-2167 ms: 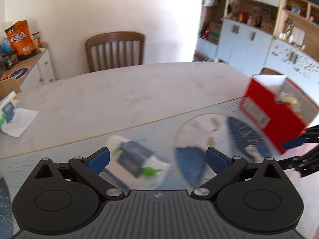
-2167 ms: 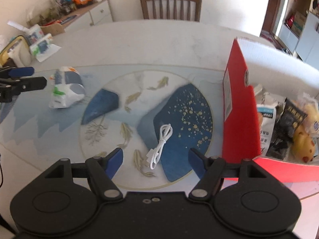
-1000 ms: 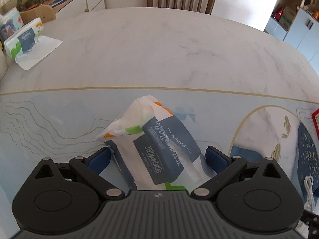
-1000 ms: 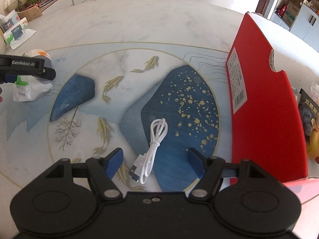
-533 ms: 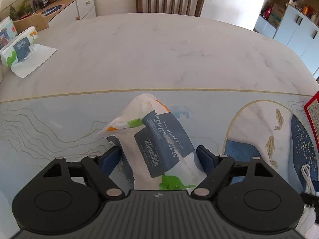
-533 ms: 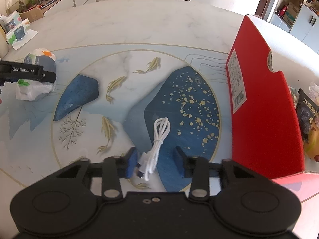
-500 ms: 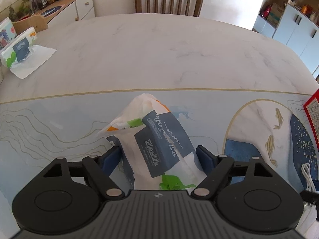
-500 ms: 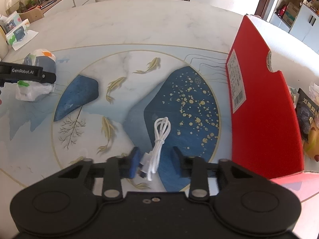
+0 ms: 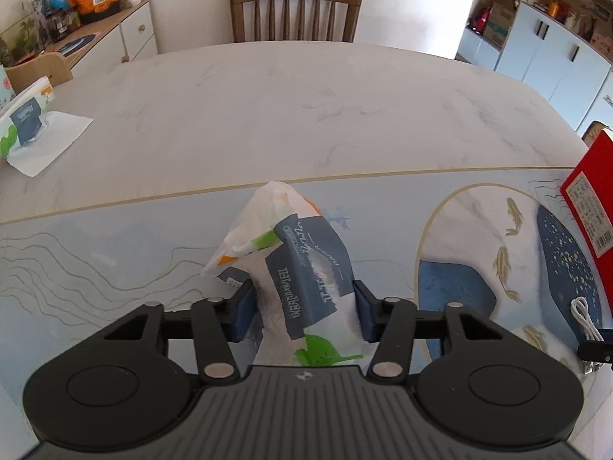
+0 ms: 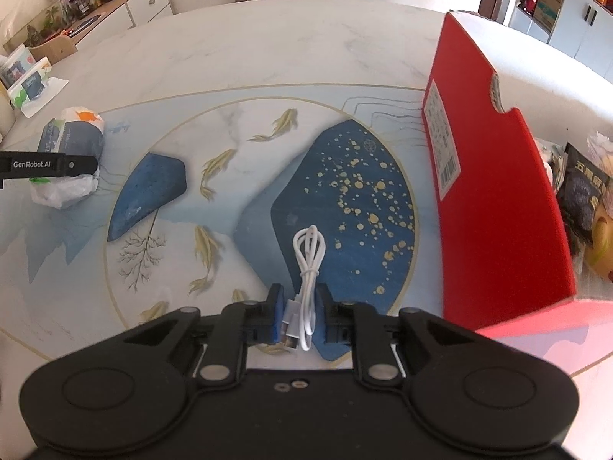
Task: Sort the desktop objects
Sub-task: 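Carry cable with right tool into red box while left carries tissue bag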
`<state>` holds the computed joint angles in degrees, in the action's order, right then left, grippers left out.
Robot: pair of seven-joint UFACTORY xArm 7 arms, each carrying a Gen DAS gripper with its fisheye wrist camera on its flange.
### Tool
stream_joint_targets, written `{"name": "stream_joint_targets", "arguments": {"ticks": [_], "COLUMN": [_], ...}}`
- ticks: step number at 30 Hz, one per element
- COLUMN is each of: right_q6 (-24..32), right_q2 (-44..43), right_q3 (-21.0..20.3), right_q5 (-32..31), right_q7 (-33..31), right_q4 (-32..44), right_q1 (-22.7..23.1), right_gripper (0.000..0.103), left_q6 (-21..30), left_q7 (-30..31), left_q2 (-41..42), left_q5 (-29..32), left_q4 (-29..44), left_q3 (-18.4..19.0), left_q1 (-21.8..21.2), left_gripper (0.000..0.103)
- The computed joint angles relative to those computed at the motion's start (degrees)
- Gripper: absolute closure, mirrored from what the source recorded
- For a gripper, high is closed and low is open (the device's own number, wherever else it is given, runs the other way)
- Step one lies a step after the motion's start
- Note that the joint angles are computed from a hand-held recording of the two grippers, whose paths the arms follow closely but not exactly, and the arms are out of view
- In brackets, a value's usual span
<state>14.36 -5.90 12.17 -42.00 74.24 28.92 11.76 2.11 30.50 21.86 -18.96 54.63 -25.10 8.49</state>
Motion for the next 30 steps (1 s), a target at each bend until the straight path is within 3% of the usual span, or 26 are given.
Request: {"name": "stream_joint_targets", "arguments": {"ticks": [7,13,16,24,30], "right_q6": [-0.6,-1.4,-2.0,-3.3,-2.6], "right_q2": [-3.2,-6.2,-7.8,-12.2,-17.6], "right_q3": [0.6,2.3,3.5,5.5,5.5], "right_q5": [2.8,6.2,7.7,13.6,19.6], "right_q7": [-1.3,-2.8,-3.5,-6.3,-11.1], "right_q4": [-2.5,-4.5,-5.6,-8.1,-9.6], "right_q1": [-0.2,-1.4,-2.2,-2.5,-0.8], "right_gripper": [0.087,0.094,0.095,0.096,0.096], "left_q6": [1.2,3.8,5.5,11.7,17.1], "left_q7": [7.6,18.4,23.4,32.7,37.0], "left_q2": [-2.6,-6.1,-8.2,-14.0,-19.5], "left_q5": [-5.5,-15.7,-21.3,-32.9,-38.0], "left_q4": [-2.6,-5.4,-6.8,-8.8,-10.2], "left_q3": [-7.4,-15.3,-17.2,-16.6,-13.8], "left_q1": [6.7,13.1,14.6,13.7,10.6], "left_gripper": [0.056,0.056,0.056,0.056,0.056]}}
